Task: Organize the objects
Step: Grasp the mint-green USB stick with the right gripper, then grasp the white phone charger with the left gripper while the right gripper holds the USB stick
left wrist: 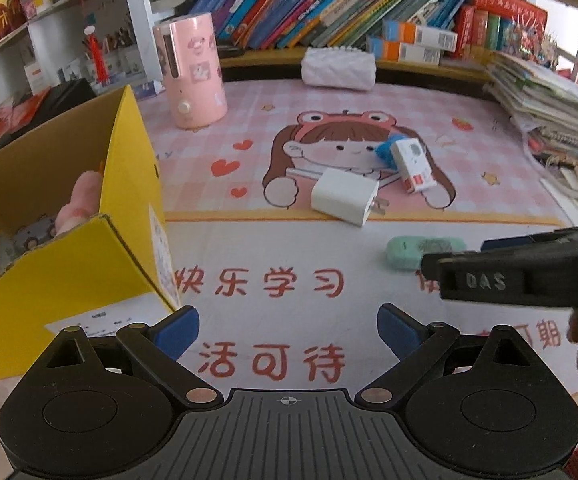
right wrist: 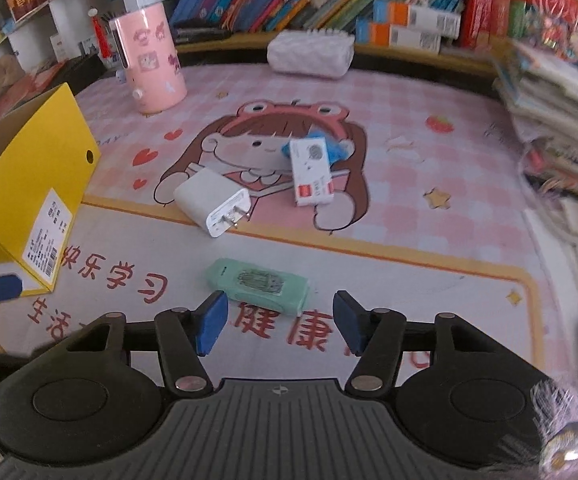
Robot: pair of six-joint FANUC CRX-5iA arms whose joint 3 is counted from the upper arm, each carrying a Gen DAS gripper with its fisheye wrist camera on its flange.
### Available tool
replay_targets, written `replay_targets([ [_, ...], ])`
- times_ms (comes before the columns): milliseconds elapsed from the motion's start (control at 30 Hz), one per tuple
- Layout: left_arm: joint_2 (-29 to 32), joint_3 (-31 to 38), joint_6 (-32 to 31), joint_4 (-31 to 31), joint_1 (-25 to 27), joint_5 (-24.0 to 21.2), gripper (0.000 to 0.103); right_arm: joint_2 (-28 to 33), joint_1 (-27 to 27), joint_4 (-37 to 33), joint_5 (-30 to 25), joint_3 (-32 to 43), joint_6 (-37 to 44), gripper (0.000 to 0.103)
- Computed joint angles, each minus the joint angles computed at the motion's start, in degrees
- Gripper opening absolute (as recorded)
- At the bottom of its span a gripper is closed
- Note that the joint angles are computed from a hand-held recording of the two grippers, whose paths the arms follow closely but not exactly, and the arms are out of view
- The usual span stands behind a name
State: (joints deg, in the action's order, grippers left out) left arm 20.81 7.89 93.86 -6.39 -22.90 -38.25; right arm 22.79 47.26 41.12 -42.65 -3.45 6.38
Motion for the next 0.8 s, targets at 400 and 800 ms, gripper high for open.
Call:
replay_targets([
  [400,-0.7,-0.5,0.0,-0.9,0.5,-1.6,0.097,6.5,0.2,-0.8,-4.2,7.4,4.6,0.067],
  [800,3.0,0.6,-10.2,8.2,-0.3,4.6,0.097,0.2,-1.6,19.7,-2.2,-4.8,-12.3,0.067],
])
